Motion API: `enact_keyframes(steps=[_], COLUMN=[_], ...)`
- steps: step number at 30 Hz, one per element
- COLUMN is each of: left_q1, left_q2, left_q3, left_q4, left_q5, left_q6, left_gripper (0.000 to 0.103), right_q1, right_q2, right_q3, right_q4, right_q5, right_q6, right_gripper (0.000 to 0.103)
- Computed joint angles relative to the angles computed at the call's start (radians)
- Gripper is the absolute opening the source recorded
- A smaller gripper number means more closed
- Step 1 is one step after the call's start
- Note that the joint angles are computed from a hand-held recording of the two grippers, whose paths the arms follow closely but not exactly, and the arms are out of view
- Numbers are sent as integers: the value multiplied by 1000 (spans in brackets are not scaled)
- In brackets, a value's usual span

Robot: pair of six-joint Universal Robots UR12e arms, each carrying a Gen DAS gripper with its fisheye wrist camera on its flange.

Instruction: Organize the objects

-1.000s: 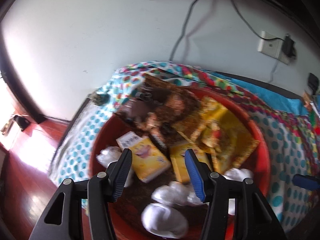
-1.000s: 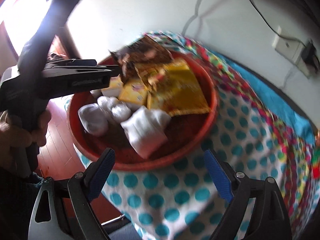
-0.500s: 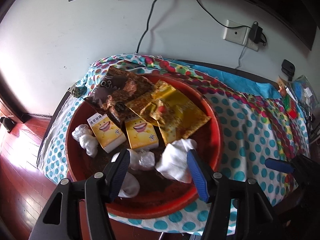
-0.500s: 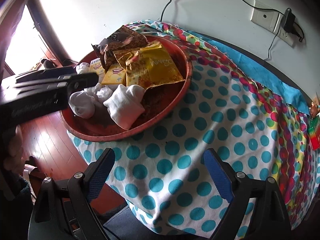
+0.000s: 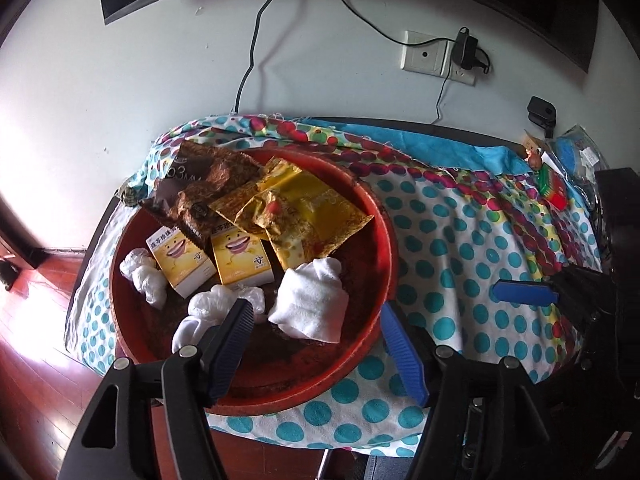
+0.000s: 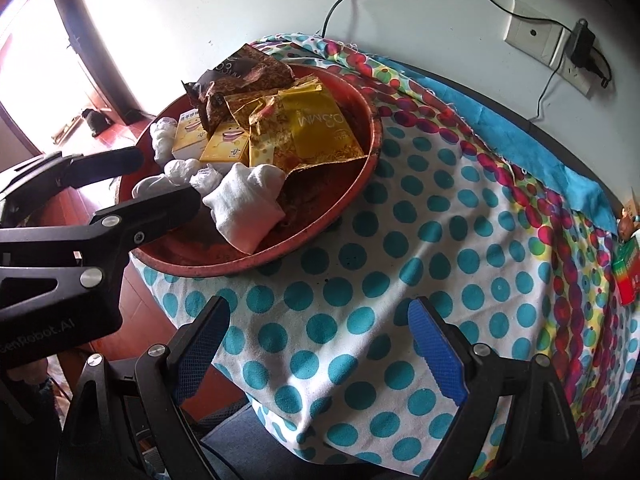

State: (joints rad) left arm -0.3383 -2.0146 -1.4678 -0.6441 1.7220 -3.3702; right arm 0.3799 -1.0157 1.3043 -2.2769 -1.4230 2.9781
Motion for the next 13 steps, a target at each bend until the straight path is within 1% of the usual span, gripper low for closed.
enact_keyframes(steps=[3, 8, 13], left_q1=[-4, -2, -11], left_q2=[1, 9, 8], left_q3=[3, 1, 7], left_q4=[-3, -8, -31], left_q5=[19, 28, 89], left_q6=[12, 8, 12], left_gripper=[68, 68, 68], right_q1=[3, 6, 9], right_q2=[0, 7, 11], right_q3=[-5, -19, -29], right_q4=[1, 9, 16], right_q5=[-11, -18, -24], right_q6=[-17, -30, -44], right_gripper=[89, 89, 89])
